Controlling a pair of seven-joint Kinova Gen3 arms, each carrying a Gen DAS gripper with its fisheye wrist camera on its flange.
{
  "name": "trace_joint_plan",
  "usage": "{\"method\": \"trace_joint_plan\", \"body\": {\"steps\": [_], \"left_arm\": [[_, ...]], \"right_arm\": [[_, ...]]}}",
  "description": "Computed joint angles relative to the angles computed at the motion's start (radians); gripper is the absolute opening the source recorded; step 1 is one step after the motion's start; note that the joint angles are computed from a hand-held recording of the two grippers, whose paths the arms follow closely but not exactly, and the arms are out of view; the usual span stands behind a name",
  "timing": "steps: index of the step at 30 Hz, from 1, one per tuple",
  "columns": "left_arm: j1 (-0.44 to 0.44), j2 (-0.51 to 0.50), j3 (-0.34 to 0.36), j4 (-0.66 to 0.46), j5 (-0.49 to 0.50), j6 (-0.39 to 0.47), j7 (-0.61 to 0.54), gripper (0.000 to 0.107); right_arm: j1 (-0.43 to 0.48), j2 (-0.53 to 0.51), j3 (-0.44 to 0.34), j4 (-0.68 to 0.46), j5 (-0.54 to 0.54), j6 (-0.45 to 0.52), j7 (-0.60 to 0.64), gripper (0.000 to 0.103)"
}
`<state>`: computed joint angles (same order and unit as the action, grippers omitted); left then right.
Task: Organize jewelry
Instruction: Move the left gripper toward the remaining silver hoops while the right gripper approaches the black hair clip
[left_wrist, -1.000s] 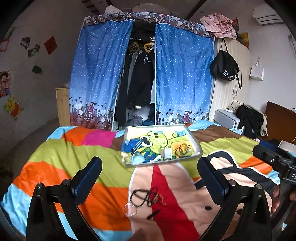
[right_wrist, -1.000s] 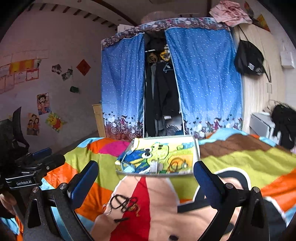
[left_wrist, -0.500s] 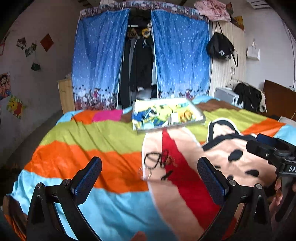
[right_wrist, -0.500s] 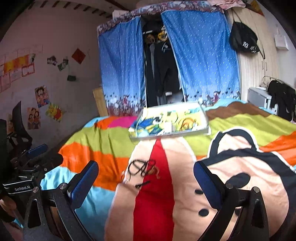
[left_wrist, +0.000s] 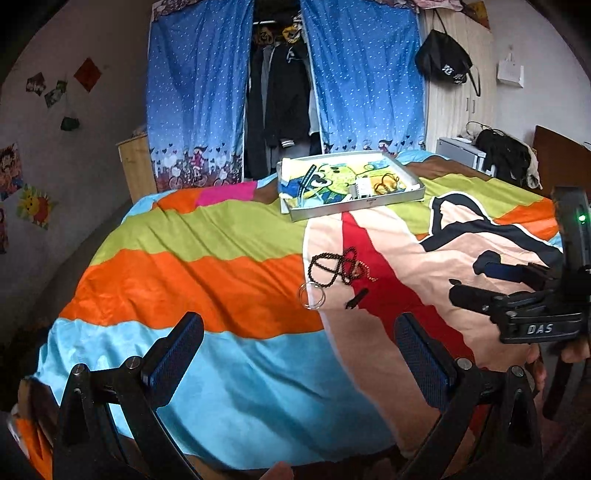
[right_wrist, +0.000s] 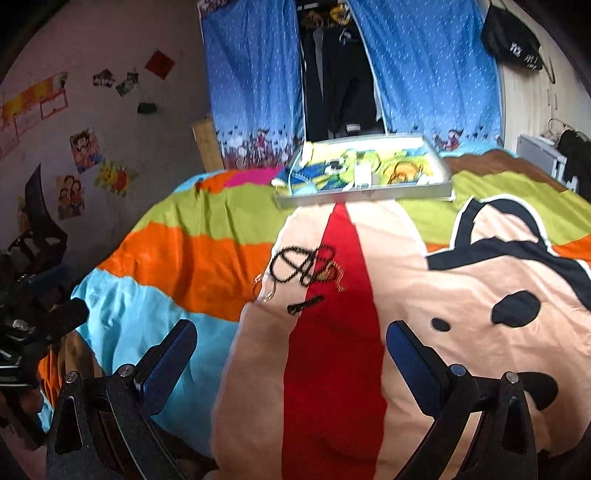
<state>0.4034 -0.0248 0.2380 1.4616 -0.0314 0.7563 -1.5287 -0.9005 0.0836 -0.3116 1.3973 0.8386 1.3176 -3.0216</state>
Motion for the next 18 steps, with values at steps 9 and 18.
{"method": "trace_joint_plan", "body": {"steps": [9,18], "left_arm": [[-0.009,0.084,-0.020,-0.016,0.067,0.010,-0.034,0.101],[-0.001,0.217,-0.034,-0.073,0.097,0.018,-0.066,0.101]], "right_arm": [[0.083,-0.013,0.038,0.083,-0.089,-0.110,0.034,0.103],[0.228,-0.050,0.068,0.208,-0.216,-0.325,0.172,0.103]]}}
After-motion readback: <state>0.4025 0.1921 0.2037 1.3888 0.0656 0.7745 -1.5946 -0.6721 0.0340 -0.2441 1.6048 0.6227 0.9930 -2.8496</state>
